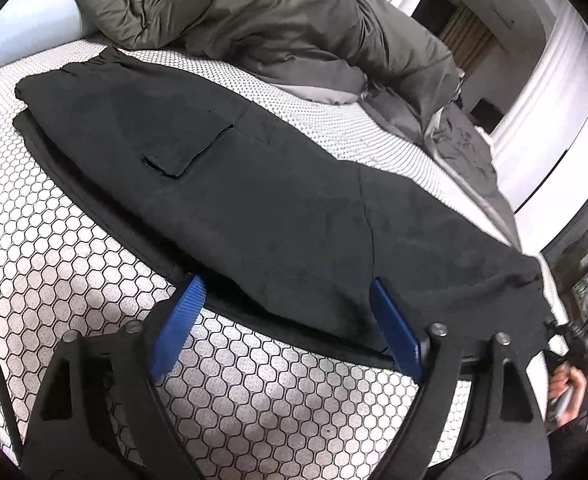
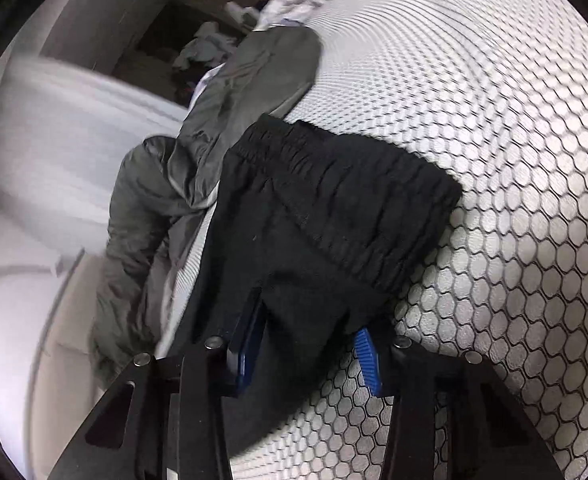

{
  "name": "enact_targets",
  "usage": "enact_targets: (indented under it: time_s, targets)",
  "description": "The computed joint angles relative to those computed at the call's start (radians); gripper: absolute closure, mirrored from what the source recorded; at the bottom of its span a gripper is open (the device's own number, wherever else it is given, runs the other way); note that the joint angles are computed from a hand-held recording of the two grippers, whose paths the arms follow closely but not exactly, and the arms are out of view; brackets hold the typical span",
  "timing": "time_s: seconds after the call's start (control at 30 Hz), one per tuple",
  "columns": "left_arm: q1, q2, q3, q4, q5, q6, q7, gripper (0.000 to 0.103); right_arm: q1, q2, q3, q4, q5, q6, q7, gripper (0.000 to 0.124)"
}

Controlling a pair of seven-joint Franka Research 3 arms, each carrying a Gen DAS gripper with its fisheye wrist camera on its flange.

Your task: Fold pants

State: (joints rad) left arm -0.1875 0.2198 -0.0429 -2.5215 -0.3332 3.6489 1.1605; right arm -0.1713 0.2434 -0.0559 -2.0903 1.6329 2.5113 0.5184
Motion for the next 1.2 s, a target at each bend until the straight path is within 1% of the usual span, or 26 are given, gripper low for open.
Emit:
enact_targets:
  time_s: [0.03,0.07,0.1,0.17,0.27,0.37,0.4,0.47,0.53,0.57,0.6,0.63,0.67,0.7,0.73,0.8,0.87,0.9,0.93,0.97,1.0,1.03,1.07,1.1,1.17,1.2]
  targets:
    - [0.013,0.001,-0.007,-0.005,0.023,0.008,-0.021,0.021,0.005,-0.002,0.003,-0.003,0.005,0.011,-0.039,0.083]
    - [0.017,0.001,-0.008,-0.005,0.031,0.008,-0.027,0.021,0.005,-0.001,0.003,-0.003,0.002,0.001,-0.073,0.093]
    - [0.013,0.001,-0.005,-0.005,0.027,0.008,-0.021,0.021,0.000,0.005,0.002,0.001,-0.005,-0.024,-0.083,0.106]
    - [0.009,0.002,-0.002,-0.002,0.024,0.003,-0.014,0.021,-0.008,0.024,0.001,0.015,-0.027,-0.054,-0.052,0.113]
    - [0.015,0.003,-0.003,-0.001,0.037,-0.002,-0.021,0.021,-0.010,0.024,0.002,0.019,-0.069,-0.055,0.000,0.115]
    - [-0.016,0.003,0.015,0.009,-0.008,-0.021,0.026,0.020,0.010,0.017,0.005,0.035,-0.169,-0.002,0.102,0.117]
    - [-0.020,0.003,0.017,0.009,-0.015,-0.020,0.034,0.020,0.014,-0.002,0.008,0.017,-0.176,0.020,0.092,0.118]
    - [0.008,0.000,0.000,-0.001,0.027,-0.004,-0.003,0.020,0.036,-0.048,0.018,-0.015,-0.166,0.107,0.022,0.119]
    - [0.066,-0.009,-0.025,-0.013,0.127,-0.006,-0.081,0.020,0.055,-0.089,0.019,-0.047,-0.159,0.167,-0.045,0.120]
    - [0.091,-0.022,-0.034,-0.023,0.173,-0.012,-0.120,0.020,0.063,-0.097,0.015,-0.056,-0.174,0.190,-0.047,0.120]
    - [0.082,-0.041,-0.028,-0.033,0.157,-0.024,-0.113,0.020,0.071,-0.098,0.010,-0.062,-0.203,0.215,-0.029,0.120]
    - [0.039,-0.071,-0.001,-0.049,0.071,-0.047,-0.049,0.020,0.074,-0.096,0.006,-0.067,-0.213,0.238,-0.013,0.120]
    - [0.014,-0.091,0.013,-0.060,0.002,-0.062,0.009,0.020,0.076,-0.097,0.005,-0.073,-0.206,0.261,-0.004,0.120]
    - [0.013,-0.104,0.017,-0.074,-0.029,-0.056,0.032,0.020,0.074,-0.102,0.001,-0.084,-0.196,0.281,0.015,0.120]
    - [0.046,-0.132,0.009,-0.105,0.010,-0.061,0.000,0.020,0.069,-0.109,-0.002,-0.092,-0.190,0.276,0.028,0.120]
    - [0.146,-0.155,-0.005,-0.141,0.192,-0.073,-0.157,0.020,0.054,-0.128,-0.016,-0.114,-0.198,0.224,0.048,0.120]
    - [0.265,-0.141,-0.008,-0.145,0.469,-0.054,-0.398,0.020,0.049,-0.150,-0.023,-0.140,-0.198,0.200,0.037,0.120]
    - [0.311,-0.126,-0.011,-0.131,0.574,-0.045,-0.491,0.020,0.053,-0.153,-0.024,-0.145,-0.208,0.201,0.046,0.120]
    - [0.341,-0.112,-0.014,-0.108,0.643,-0.050,-0.551,0.020,0.054,-0.157,-0.026,-0.153,-0.215,0.196,0.047,0.120]
    - [0.356,-0.101,-0.017,-0.081,0.679,-0.065,-0.585,0.020,0.057,-0.160,-0.026,-0.160,-0.211,0.200,0.041,0.120]
    - [0.392,-0.085,-0.030,-0.047,0.757,-0.078,-0.654,0.020,0.060,-0.161,-0.025,-0.166,-0.201,0.205,0.035,0.119]
    - [0.452,-0.065,-0.057,-0.004,0.877,-0.093,-0.766,0.020,0.062,-0.160,-0.025,-0.169,-0.196,0.207,0.034,0.119]
    - [0.491,-0.043,-0.073,0.029,0.954,-0.084,-0.835,0.020,0.065,-0.162,-0.025,-0.180,-0.183,0.217,0.034,0.117]
    - [0.496,-0.030,-0.070,0.046,0.969,-0.084,-0.851,0.020,0.067,-0.164,-0.023,-0.190,-0.147,0.216,0.024,0.116]
    - [0.553,-0.002,-0.100,0.101,1.082,-0.139,-0.951,0.032,0.068,-0.176,-0.024,-0.219,-0.049,0.192,-0.029,0.116]
    - [0.544,-0.003,-0.090,0.107,1.082,-0.154,-0.944,0.043,0.067,-0.186,-0.028,-0.235,-0.001,0.176,-0.057,0.114]
